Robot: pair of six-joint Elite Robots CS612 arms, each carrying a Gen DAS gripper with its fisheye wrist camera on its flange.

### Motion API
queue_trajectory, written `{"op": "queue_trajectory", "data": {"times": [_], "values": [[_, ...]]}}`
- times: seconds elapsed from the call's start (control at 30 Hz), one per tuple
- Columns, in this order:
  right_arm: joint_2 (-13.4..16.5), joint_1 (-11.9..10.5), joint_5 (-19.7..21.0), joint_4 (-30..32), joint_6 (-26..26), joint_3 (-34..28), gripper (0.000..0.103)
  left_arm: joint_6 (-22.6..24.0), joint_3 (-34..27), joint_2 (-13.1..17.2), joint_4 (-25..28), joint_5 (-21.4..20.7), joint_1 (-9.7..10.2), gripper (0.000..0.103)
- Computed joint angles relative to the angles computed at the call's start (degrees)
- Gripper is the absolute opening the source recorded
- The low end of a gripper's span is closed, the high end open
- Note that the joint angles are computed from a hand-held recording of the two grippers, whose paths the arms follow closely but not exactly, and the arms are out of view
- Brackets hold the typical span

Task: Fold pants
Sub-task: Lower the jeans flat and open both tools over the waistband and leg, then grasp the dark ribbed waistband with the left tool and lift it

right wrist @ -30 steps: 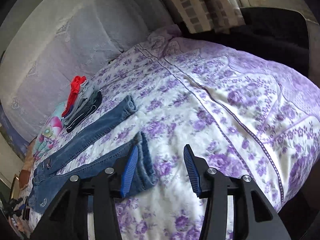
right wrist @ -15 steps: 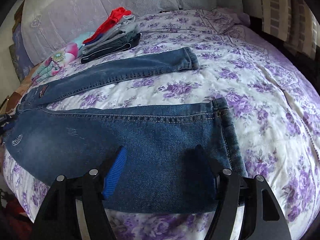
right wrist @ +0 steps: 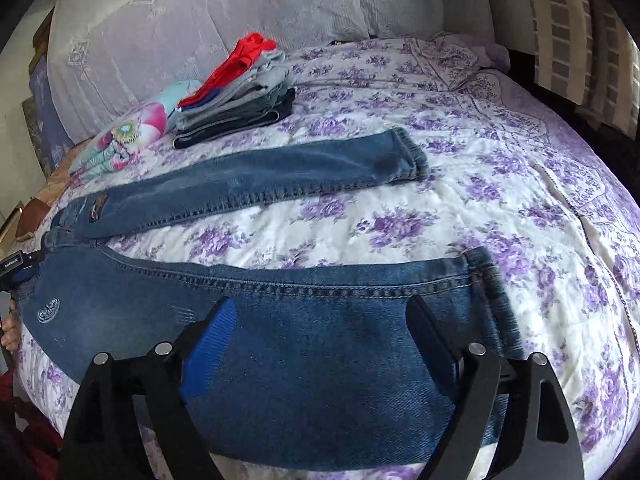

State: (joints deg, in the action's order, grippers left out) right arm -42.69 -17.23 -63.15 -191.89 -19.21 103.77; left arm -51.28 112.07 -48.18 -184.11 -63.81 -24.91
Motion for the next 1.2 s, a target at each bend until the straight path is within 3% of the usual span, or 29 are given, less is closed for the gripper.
{"op": "queue_trajectory", "data": {"times": [0.07,0.13,0.17,0.23,0.33,0.4,0.47,0.53,0.6,0.7,0.87,0.97,1.1,1.2], "values": [[0.68,1.66,-4.92,4.27,-2.78,-1.34,0.095,0.15,-0.01,0.62,0.57,0.17,-0.05,0.094],[0.99,2.74,-8.16,1.66,-4.91,-1.02,0.097,1.96,-0.32,0.44,2.73,3.59,-1.18,0.095],[0.72,2.9,-8.08,1.45,-5.49,-0.84,0.097,2.5,-0.51,0.35,3.52,4.23,-1.37,0.095],[0.04,2.55,-4.07,0.52,-5.39,-0.33,0.097,2.51,-0.29,0.09,1.94,3.13,-1.16,0.095],[-0.74,2.92,-0.71,-0.77,-4.91,0.07,0.097,2.19,1.23,-0.25,-8.61,-3.68,0.18,0.095],[-0.73,3.65,0.62,-0.24,-6.09,-0.03,0.098,2.35,1.54,-0.37,-12.26,-5.83,0.69,0.095],[-0.31,4.84,0.01,2.99,-8.7,-0.78,0.098,3.05,0.52,-0.3,-10.26,-5.7,0.9,0.097],[0.4,6.13,-3.38,6.07,-11.02,-1.56,0.099,1.99,-1.09,-0.18,-2.14,-4.98,1.25,0.097],[0.85,6.27,-3.64,4.63,-11.1,-1.38,0.1,1.88,-2.36,0.65,3.0,-7.84,2.14,0.097],[0.37,5.2,-0.05,6.76,-9.22,-1.54,0.099,4.21,-1.95,0.18,1.49,-4.84,1.21,0.097],[-0.25,4.33,3.2,4.46,-4.93,-1.21,0.099,6.38,-2.16,-1.43,-1.03,-1.34,2.06,0.097],[-0.22,4.37,5.02,2.29,-2.5,-1.54,0.099,8.63,-3.95,-1.34,-0.61,0.48,4.06,0.098],[-0.16,5.27,4.6,2.92,-0.53,-2.28,0.099,8.47,-6.94,0.28,2.63,-2.47,8.18,0.098],[-0.2,6.21,3.36,4.42,-0.68,-2.55,0.099,9.55,-8.79,2.31,-0.16,-13.16,12.18,0.098]]}}
